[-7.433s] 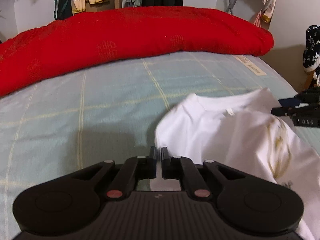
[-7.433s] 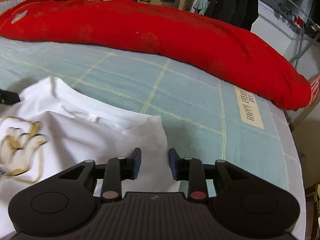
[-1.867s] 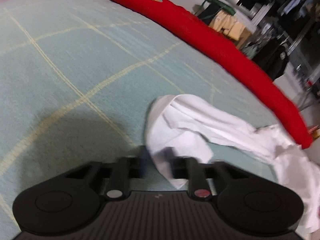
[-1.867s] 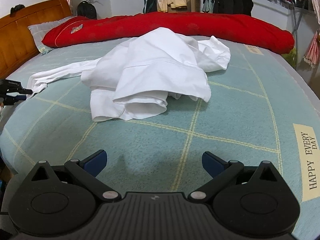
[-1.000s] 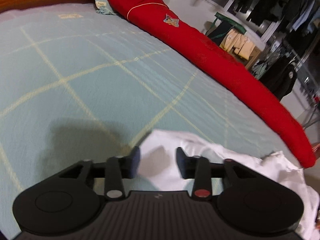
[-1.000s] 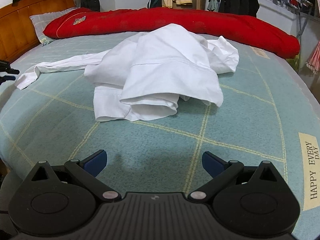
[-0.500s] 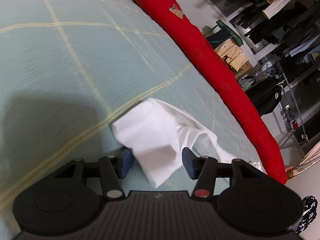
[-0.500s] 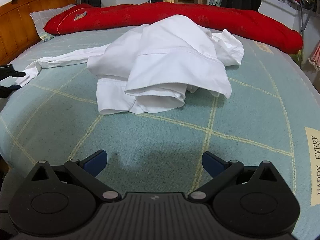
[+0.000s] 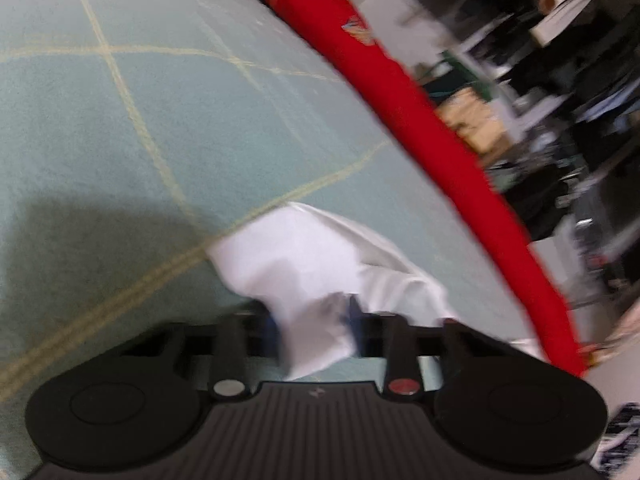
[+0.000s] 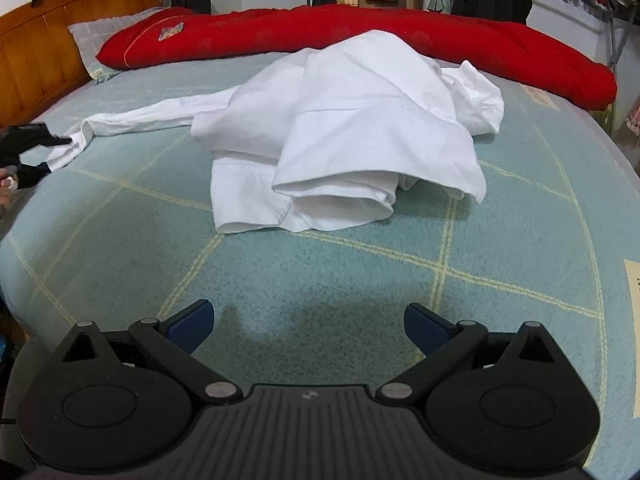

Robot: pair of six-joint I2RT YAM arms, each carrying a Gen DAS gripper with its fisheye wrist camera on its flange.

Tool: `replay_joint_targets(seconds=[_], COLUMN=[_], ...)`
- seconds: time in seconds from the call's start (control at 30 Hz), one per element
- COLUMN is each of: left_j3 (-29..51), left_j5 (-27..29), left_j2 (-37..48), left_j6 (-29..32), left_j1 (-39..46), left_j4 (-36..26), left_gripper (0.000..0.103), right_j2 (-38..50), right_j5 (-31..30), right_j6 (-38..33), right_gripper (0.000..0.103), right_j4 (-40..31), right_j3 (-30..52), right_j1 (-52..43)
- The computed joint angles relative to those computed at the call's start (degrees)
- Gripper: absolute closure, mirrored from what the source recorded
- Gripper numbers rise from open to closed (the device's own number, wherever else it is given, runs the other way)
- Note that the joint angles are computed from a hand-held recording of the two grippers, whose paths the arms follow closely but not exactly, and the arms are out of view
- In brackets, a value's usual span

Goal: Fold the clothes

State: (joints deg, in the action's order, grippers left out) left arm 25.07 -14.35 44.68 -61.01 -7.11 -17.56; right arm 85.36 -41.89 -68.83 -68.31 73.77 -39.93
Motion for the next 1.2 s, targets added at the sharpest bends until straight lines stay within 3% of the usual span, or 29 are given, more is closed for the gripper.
replay_joint_targets(seconds=[0.13, 0.27, 0.5, 0.67, 0.77, 0.9, 1.07, 1.13, 1.2], left_j3=[2.34, 8.11, 17.65, 19.02, 21.69, 26.68, 35.09, 39.24, 43.10], left_j5=[0.18, 0.43, 2.79, 4.88, 4.60, 5.61, 9.43, 9.21, 10.10], left_j2=[-1.56, -1.77, 2.56, 4.17, 7.43, 14.56, 27.57, 33.67, 39.42], left_j6=[0.23, 6.38, 16.00, 20.77, 23.66, 25.60, 30.59, 32.23, 33.53], left_j1=[1.40, 7.31, 21.93, 20.43, 12.26, 3.08, -4.18, -5.81, -6.08], left_j4=[-5.53, -13.03, -17.75, -19.22, -19.53, -16.35, -11.28, -10.09, -9.10], left_gripper=[0.101, 0.102, 0.103, 0.103, 0.100, 0.084, 0.072, 0.058, 0.056], right_j2=[-0.08, 0.41, 0.16, -0.43, -0.65, -1.10, -0.84, -0.42, 0.10], right_j5=[0.01, -0.58, 0.09, 0.71, 0.82, 0.74, 0.00, 0.12, 0.29], right_j6=[-0.95, -0.37, 2.19, 3.19, 3.92, 4.35, 3.59, 4.02, 4.90], right_gripper=[0.000, 0.000, 0.000, 0.000, 0.000, 0.000, 0.000, 0.000, 0.000], right_j4=[-0.13, 0.31, 2.66, 3.63, 4.36, 4.86, 4.09, 4.53, 5.18], right_j3=[0.35, 1.72, 1.58, 0.98, 0.68, 0.37, 0.89, 0.97, 1.10], right_j1=[-0.69, -1.15, -0.17, 0.90, 1.64, 2.52, 2.71, 3.02, 3.37])
